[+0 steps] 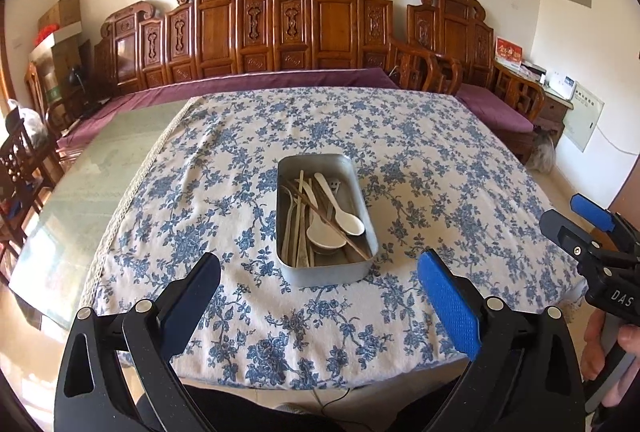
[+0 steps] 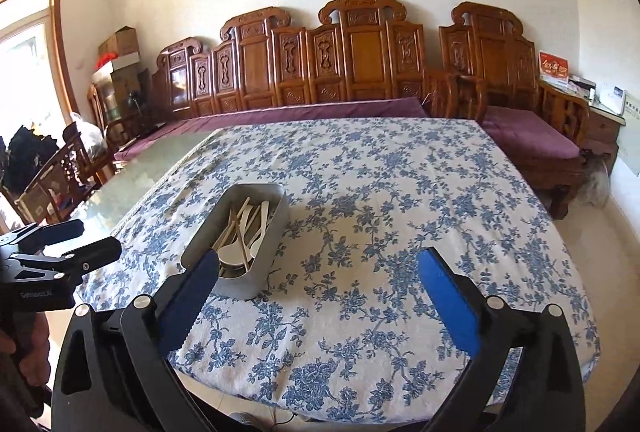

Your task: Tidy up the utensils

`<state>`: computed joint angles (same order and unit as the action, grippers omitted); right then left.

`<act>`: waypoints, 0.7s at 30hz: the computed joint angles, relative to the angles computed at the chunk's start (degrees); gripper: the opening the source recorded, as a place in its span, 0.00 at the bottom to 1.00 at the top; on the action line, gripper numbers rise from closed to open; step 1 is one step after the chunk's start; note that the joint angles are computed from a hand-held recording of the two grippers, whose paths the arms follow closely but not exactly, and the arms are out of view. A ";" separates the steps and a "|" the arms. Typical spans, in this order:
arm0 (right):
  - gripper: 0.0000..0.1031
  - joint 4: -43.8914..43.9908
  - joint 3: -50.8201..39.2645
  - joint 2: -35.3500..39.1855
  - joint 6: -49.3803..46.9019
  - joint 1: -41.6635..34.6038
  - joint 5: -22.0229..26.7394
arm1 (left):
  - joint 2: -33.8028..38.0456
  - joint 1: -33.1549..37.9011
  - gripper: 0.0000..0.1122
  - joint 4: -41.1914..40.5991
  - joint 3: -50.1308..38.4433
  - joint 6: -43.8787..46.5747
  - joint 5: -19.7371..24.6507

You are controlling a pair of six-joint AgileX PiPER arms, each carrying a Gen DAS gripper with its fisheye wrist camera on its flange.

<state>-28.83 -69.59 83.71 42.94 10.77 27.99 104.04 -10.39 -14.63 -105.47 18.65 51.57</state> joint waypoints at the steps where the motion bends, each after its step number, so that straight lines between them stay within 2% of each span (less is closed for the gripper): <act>1: 0.97 -0.67 -0.10 -0.48 0.59 0.31 0.51 | -0.60 -0.19 0.85 0.30 0.27 -0.33 -0.06; 10: 0.97 -6.01 -1.41 -4.77 4.85 3.69 4.94 | -5.37 -0.76 0.85 0.87 -0.15 -1.93 0.79; 13: 0.97 -8.45 -2.69 -5.56 6.54 5.38 7.74 | -6.43 -0.72 0.85 0.11 -0.97 -1.96 1.69; 21: 0.97 -12.10 -4.97 -7.77 8.76 8.65 11.68 | -10.18 -1.21 0.85 0.06 -0.89 -2.13 0.72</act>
